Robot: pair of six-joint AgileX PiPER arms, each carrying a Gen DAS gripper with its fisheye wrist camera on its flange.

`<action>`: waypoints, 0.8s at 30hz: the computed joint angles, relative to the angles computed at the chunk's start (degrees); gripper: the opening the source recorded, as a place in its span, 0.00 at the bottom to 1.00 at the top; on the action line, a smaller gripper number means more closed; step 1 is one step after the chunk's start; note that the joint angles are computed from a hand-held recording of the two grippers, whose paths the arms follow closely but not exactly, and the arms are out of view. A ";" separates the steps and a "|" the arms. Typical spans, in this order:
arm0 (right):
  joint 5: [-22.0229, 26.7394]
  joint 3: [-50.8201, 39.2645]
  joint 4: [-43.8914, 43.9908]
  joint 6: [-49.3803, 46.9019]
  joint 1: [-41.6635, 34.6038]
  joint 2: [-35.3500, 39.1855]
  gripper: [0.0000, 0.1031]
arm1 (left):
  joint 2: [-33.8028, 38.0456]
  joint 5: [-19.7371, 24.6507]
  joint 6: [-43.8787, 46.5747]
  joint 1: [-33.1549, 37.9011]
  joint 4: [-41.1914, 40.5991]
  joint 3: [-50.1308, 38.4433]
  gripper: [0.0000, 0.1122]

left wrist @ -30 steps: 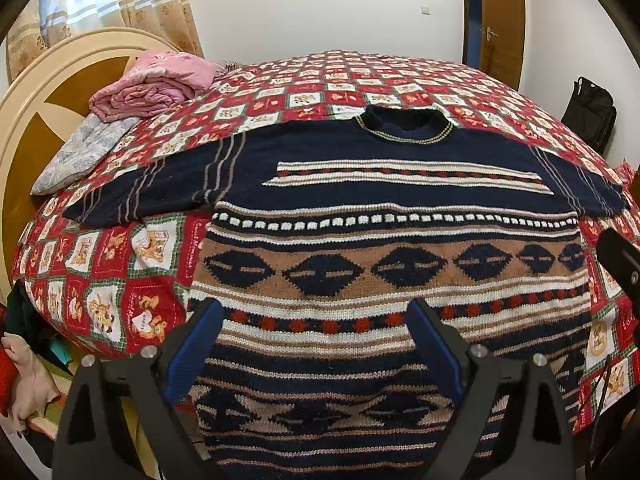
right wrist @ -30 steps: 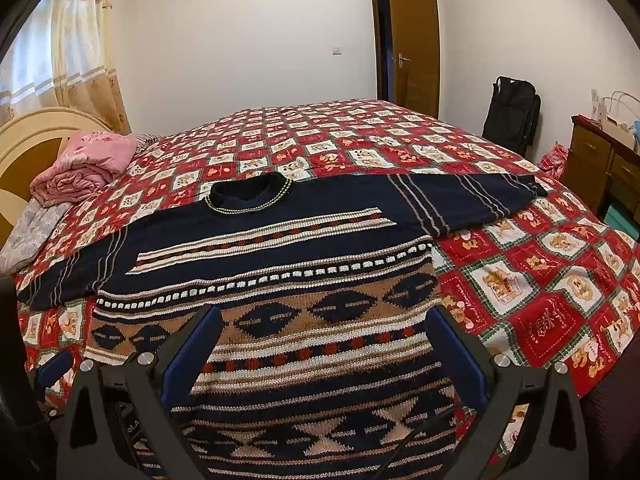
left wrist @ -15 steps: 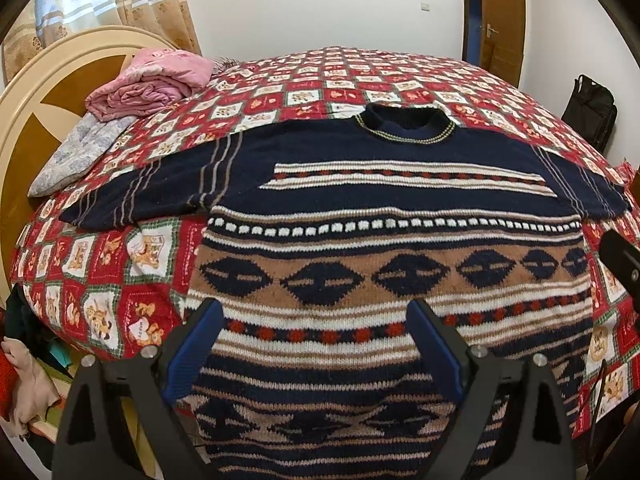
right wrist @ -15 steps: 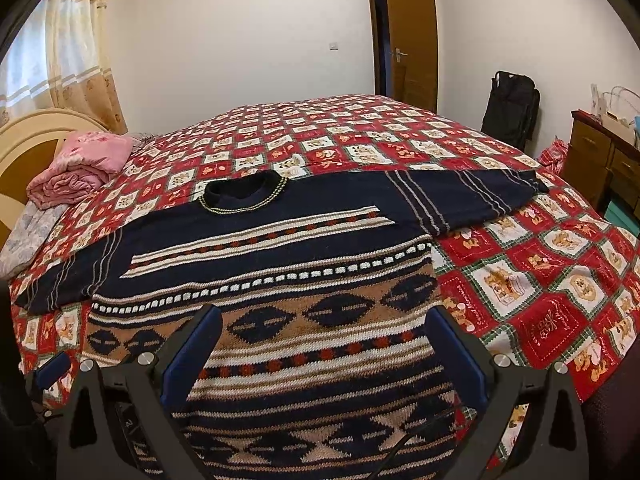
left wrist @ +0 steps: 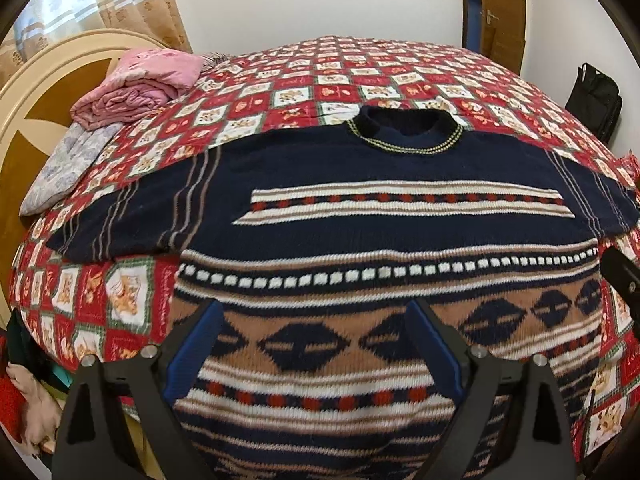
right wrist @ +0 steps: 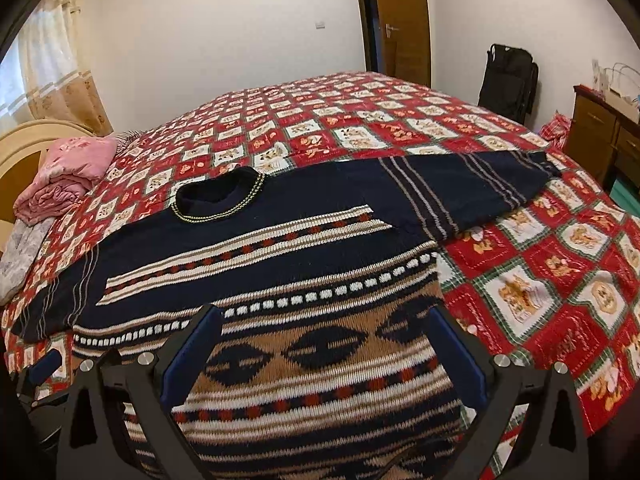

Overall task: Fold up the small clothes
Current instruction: 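Grasp the sleeve cuff nearest the right gripper and lift it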

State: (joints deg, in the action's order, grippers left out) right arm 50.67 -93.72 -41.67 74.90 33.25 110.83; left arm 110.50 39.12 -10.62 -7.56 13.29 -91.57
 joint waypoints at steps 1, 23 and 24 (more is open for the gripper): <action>-1.50 -0.09 1.25 -1.26 -1.07 0.25 0.99 | 0.70 0.64 0.50 -0.22 -0.43 -1.07 0.85; -7.52 -13.51 34.60 -25.68 -53.53 10.84 0.73 | 16.79 12.78 8.97 -5.08 -8.46 -29.72 0.85; -6.61 -15.91 35.09 -25.99 -54.49 12.81 0.73 | 17.10 13.17 8.86 -5.12 -8.35 -30.13 0.85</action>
State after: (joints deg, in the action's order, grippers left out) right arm 44.05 -109.63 -6.58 48.91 -21.24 123.65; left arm 127.60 52.29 -1.76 -12.68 4.94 -121.70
